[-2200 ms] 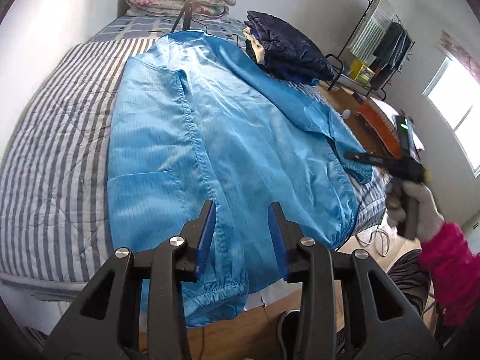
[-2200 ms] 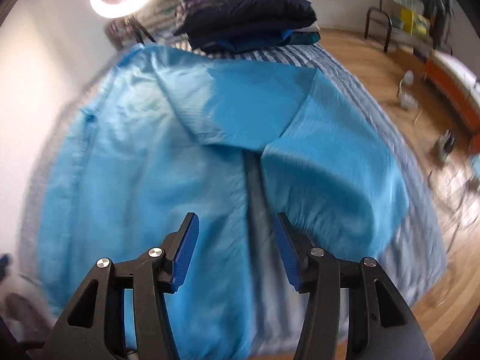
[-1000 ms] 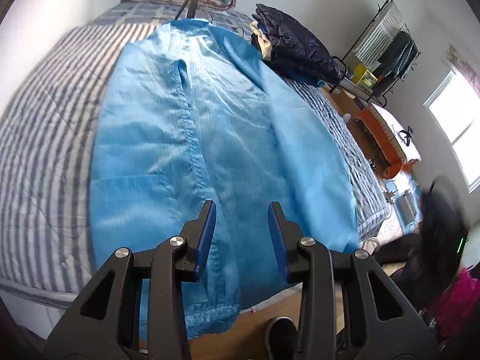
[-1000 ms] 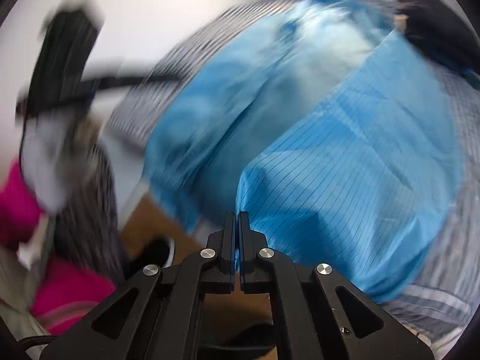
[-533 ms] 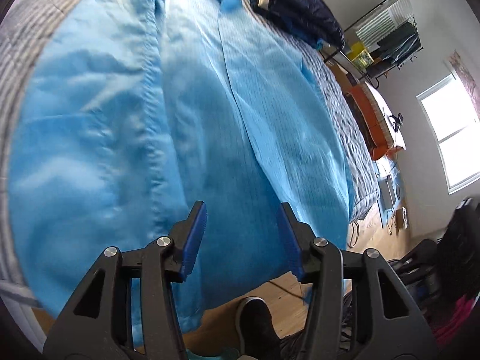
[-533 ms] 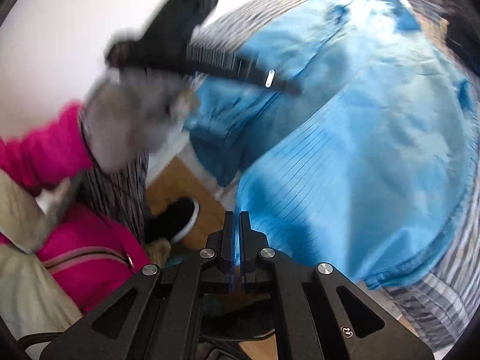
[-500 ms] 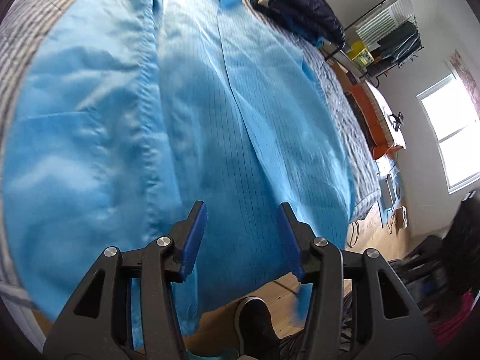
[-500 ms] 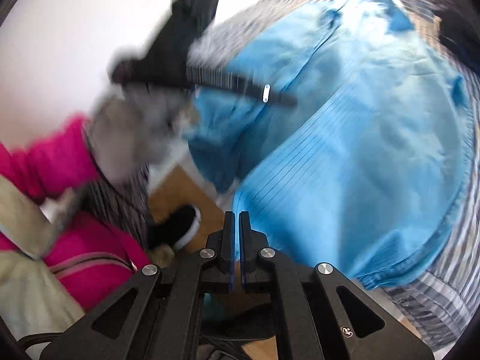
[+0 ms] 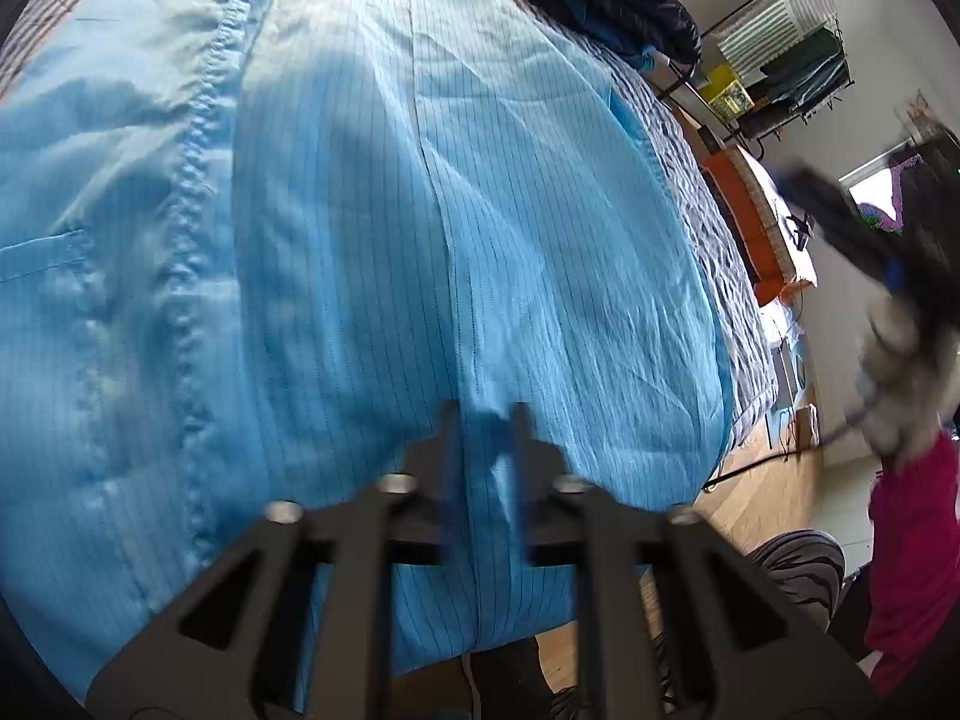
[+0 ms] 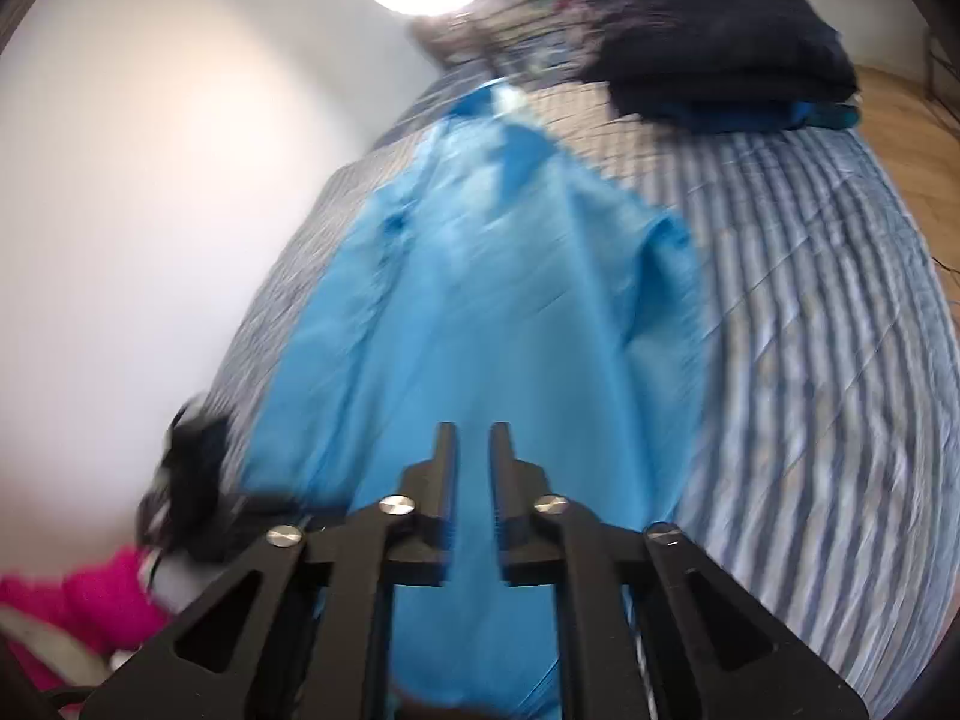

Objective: Fold large clothes

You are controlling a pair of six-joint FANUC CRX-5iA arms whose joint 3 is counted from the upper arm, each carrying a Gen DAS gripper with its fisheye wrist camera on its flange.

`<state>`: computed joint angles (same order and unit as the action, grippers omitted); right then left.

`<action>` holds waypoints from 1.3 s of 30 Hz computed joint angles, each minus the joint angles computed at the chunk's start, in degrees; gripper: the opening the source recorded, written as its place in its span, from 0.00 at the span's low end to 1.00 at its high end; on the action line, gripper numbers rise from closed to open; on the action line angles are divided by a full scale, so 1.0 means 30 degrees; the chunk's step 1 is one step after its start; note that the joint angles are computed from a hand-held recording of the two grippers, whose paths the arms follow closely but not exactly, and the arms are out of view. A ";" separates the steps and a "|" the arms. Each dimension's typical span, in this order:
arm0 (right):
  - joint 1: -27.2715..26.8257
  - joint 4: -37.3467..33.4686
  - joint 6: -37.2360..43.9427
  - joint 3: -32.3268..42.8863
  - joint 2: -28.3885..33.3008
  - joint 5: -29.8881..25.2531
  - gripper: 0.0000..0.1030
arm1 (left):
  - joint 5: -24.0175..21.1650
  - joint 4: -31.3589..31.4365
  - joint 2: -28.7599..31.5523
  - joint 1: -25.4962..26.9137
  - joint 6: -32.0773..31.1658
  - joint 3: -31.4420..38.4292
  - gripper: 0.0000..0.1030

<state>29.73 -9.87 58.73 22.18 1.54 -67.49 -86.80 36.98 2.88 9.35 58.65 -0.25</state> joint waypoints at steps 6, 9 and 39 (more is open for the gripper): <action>-0.2374 -0.1219 -0.0806 0.1974 0.2968 0.0685 0.25 | 0.0348 0.0226 -0.0263 -0.0003 0.0007 -0.0264 0.01; -0.2842 -0.1039 -0.1411 0.3089 0.4446 0.0276 0.25 | 0.0272 0.0200 -0.0378 0.0059 -0.0117 -0.0197 0.00; -0.5296 -0.2937 -0.2911 0.4314 0.7197 0.3296 0.01 | -0.0878 -0.0012 -0.1303 -0.0660 -0.0208 -0.0716 0.03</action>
<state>13.84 -18.68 50.00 35.12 23.14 -57.60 -89.43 36.95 -1.03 7.37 58.03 -2.40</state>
